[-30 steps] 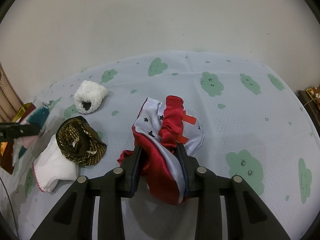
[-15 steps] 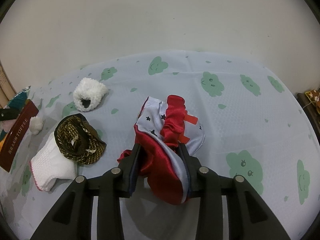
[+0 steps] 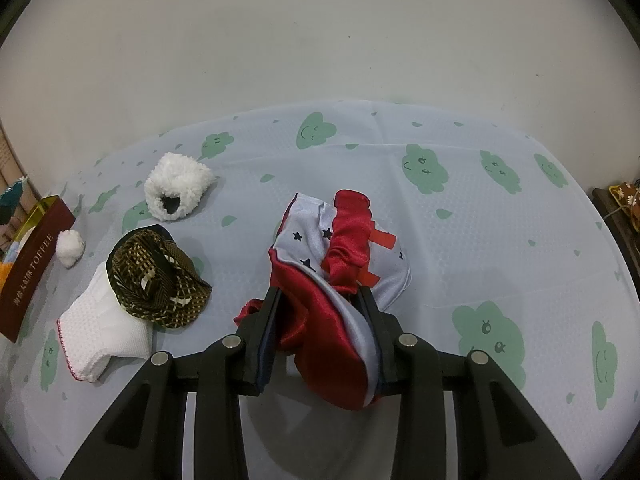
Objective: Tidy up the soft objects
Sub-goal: 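Lower the wet-wipe packet into the gold tin and open the left tool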
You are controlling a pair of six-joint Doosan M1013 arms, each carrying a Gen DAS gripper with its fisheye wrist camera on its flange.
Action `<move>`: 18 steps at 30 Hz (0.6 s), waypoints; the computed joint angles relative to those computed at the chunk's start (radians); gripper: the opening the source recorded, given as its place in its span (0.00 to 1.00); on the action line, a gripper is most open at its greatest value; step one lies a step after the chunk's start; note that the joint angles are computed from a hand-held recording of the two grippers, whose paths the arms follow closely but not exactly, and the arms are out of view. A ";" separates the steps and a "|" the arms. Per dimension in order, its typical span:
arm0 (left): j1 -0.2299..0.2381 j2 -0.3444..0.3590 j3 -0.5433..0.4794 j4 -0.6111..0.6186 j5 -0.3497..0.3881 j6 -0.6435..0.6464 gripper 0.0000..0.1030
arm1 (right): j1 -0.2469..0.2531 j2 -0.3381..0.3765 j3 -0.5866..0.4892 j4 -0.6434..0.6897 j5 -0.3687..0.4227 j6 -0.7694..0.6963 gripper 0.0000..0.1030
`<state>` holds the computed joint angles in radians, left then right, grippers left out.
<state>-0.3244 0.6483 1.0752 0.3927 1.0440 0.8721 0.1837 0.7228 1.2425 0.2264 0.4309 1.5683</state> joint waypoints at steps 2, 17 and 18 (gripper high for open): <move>0.007 -0.004 0.003 0.017 0.017 -0.015 0.62 | 0.000 0.000 0.000 -0.001 0.000 0.000 0.34; 0.061 0.036 -0.005 0.022 0.111 0.031 0.62 | 0.001 0.001 -0.001 -0.019 0.003 0.015 0.34; 0.063 0.045 -0.015 0.021 0.119 0.040 0.62 | 0.002 0.002 -0.003 -0.027 0.004 0.022 0.35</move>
<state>-0.2613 0.6937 1.0604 0.4132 1.1632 0.9117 0.1852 0.7248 1.2396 0.1993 0.4346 1.5899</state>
